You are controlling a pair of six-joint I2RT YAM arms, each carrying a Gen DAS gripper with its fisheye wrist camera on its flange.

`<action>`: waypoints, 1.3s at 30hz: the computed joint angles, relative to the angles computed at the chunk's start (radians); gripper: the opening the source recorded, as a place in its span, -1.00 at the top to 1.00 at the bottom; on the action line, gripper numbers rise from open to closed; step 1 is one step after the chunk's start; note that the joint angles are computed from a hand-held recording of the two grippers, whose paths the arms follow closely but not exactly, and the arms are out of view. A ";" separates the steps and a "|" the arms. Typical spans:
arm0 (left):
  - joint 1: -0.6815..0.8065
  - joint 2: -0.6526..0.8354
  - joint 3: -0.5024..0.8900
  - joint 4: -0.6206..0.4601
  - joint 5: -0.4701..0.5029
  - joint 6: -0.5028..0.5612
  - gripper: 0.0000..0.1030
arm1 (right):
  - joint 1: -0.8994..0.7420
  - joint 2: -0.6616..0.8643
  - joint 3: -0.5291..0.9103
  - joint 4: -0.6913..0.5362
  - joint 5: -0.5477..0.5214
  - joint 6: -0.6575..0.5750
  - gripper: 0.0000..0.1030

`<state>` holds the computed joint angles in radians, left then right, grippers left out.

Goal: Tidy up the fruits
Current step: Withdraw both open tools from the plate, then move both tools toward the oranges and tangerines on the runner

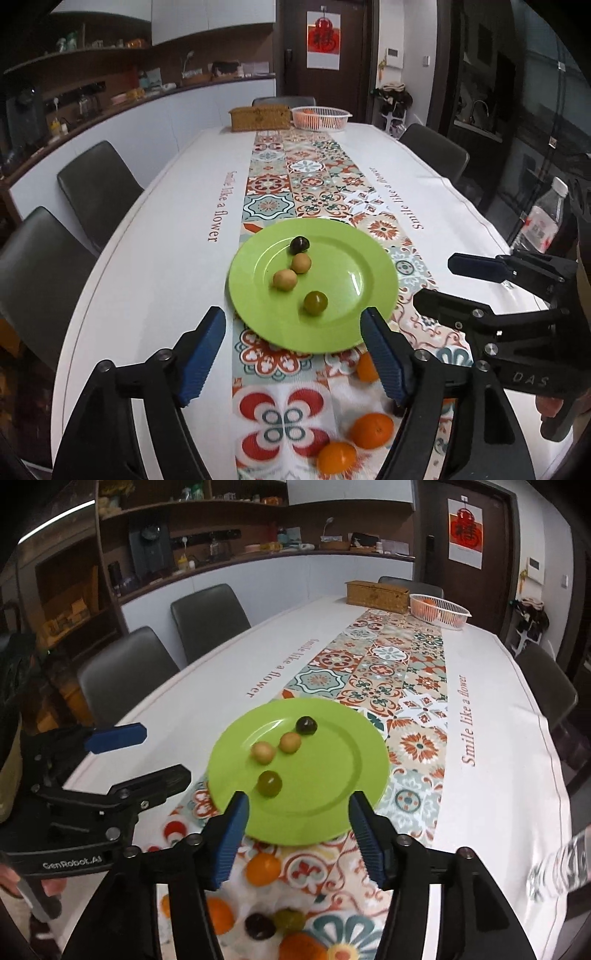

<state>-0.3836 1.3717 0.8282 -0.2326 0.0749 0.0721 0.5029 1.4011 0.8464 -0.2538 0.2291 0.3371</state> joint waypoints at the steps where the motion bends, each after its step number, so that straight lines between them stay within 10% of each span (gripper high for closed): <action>1: -0.006 -0.028 -0.017 -0.003 -0.007 -0.003 -0.49 | 0.011 -0.014 -0.008 -0.004 0.013 0.003 -0.14; 22: -0.080 -0.430 -0.308 -0.080 -0.133 -0.113 -0.66 | 0.366 -0.234 -0.148 -0.191 0.374 0.238 -0.35; 39: -0.114 -0.339 -0.422 -0.035 -0.136 -0.120 -0.66 | 0.350 -0.192 -0.279 -0.154 0.263 0.412 -0.35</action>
<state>-0.4978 1.0329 0.4064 -0.2674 -0.0612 -0.0480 0.8533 1.2096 0.5670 -0.4077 0.4926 0.7493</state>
